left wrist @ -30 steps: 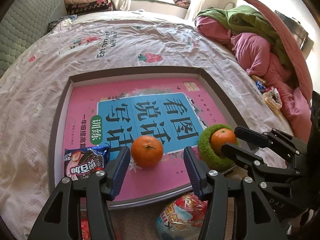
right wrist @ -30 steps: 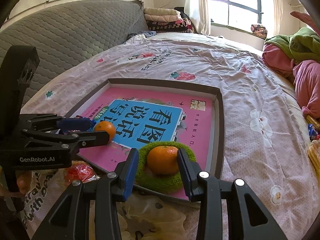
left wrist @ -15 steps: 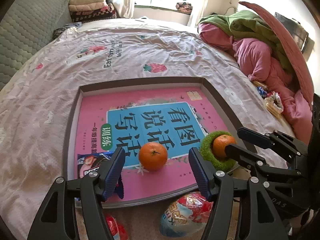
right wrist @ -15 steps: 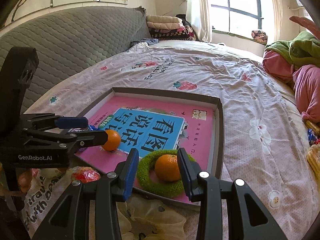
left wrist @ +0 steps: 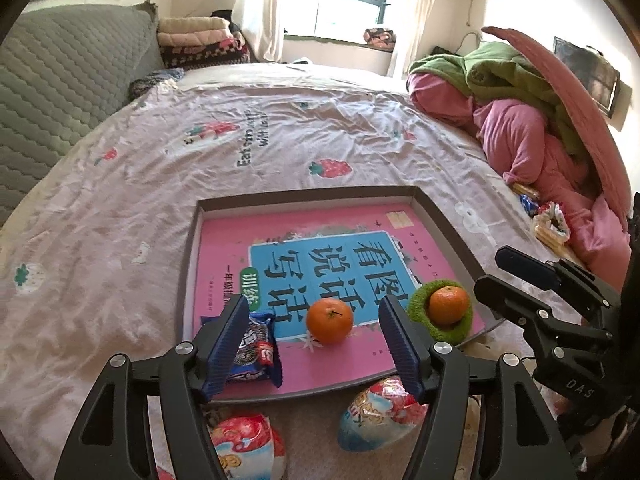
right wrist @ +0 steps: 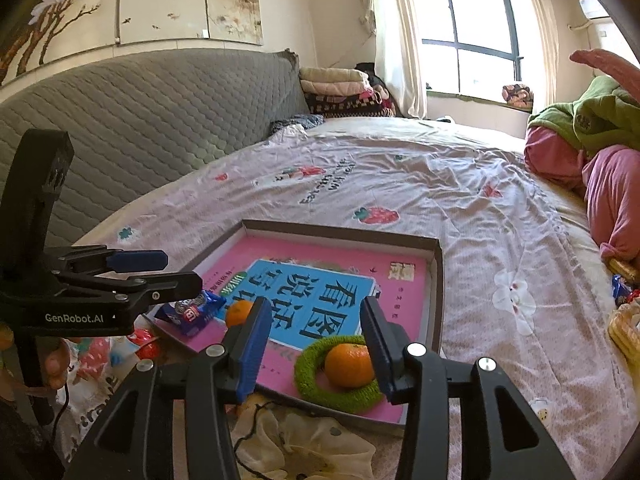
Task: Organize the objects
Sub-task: 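Withdraw both tools from the tray toward the bagged ball and cream cloth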
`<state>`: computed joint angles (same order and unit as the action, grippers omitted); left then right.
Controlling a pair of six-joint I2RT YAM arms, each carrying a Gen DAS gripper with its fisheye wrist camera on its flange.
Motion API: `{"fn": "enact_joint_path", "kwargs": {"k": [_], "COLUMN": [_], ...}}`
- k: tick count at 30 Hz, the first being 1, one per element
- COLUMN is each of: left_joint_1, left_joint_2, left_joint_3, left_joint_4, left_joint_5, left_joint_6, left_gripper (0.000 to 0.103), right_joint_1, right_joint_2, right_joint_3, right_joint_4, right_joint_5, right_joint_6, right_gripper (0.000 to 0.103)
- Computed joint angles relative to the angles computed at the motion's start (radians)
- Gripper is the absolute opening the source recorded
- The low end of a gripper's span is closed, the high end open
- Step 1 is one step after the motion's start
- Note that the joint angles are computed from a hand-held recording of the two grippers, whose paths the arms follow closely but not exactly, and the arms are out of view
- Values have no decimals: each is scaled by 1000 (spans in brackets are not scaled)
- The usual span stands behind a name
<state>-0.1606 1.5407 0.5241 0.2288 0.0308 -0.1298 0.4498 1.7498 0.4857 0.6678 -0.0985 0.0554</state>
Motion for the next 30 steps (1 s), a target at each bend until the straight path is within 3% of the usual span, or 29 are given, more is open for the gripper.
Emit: {"fn": "enact_joint_path", "kwargs": {"k": [7,11,30], "left_joint_1": [-5,-10,33], "left_joint_2": [-69,-97,-140], "left_joint_3": [-48,-67,-171], "left_joint_4": [6,12,84], "left_joint_5": [-7,-13,-1], "left_joint_6": [-6,-8,-3], "left_gripper": [69,69,70], "right_joint_1": [17,18,31], "right_joint_2": [-48,-84,-81], "right_joint_3": [-37,-63,-102], "right_joint_4": [22,37,97], "right_joint_5": [23,36,38], "right_joint_6": [5,-1,7], "right_gripper": [47,54,54]}}
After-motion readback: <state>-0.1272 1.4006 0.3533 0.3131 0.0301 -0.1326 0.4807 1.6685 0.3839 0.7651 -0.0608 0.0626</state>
